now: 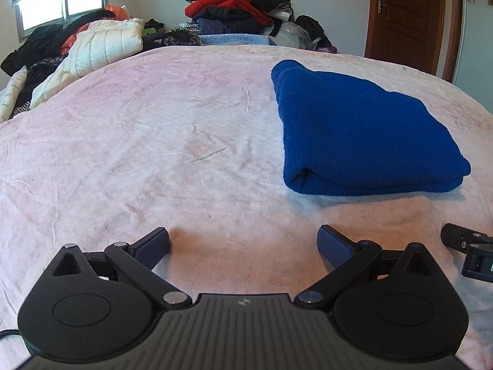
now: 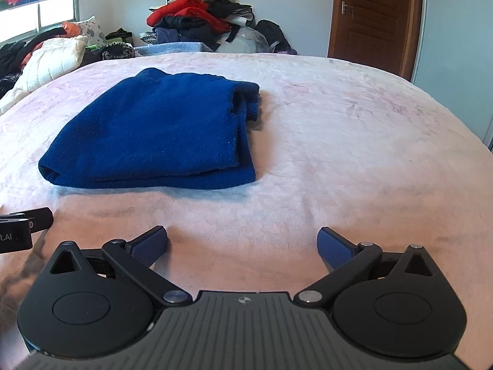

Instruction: Fold small clothes

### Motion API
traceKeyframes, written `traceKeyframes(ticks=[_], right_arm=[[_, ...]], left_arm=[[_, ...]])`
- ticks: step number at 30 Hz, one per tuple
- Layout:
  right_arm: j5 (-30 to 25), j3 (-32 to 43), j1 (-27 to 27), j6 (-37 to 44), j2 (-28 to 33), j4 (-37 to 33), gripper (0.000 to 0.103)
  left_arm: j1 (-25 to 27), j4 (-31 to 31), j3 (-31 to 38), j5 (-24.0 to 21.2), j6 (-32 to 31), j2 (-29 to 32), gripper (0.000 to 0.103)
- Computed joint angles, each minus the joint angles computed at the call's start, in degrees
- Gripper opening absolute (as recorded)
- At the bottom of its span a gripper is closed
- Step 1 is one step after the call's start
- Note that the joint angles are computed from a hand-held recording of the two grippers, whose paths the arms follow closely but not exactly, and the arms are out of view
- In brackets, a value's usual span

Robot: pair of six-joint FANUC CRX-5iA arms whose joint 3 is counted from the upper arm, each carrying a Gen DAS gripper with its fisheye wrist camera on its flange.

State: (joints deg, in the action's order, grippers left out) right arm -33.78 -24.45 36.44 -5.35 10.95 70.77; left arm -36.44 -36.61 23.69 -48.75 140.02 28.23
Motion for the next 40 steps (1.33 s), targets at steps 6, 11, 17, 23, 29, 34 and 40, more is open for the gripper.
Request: traceKeyframes(ticks=[6,11,17,23,29,34,40], right_arm=[[0.4,-0.7,-0.2,-1.8,-0.1,1.6,0.103],[0.4,-0.7,-0.2,-1.9,-0.1,1.7,0.103],[0.5,-0.8,-0.3,-2.0,-0.1,1.9,0.103],[0.6,-0.8,-0.3,-2.2,-0.1,1.9,0.103],[0.5,-0.8,-0.3,-2.2,-0.1,1.9,0.103],[0.6,-0.8,-0.3,-2.2,-0.1,1.9,0.103],[0.5,-0.7,-0.3,-2.2,0.0,1.9,0.103]], left_arm=[[0.1,-0.2,-0.7,1.2,0.4,-0.3,0.103],[0.0,-0.5,-0.7,1.2,0.8,-0.2,0.103],[0.0,-0.3,-0.8,1.3,0.7,-0.2,0.103],[0.3,0.4,-0.9,1.6,0.1,-0.3,0.103],[0.4,0.5,-1.0,1.7,0.0,-0.4,0.103],[1.0,1.4,-2.8,4.2,-0.1,-1.4,0.103],[0.8,1.4,-2.6,2.7,-0.8,-1.5,0.103]])
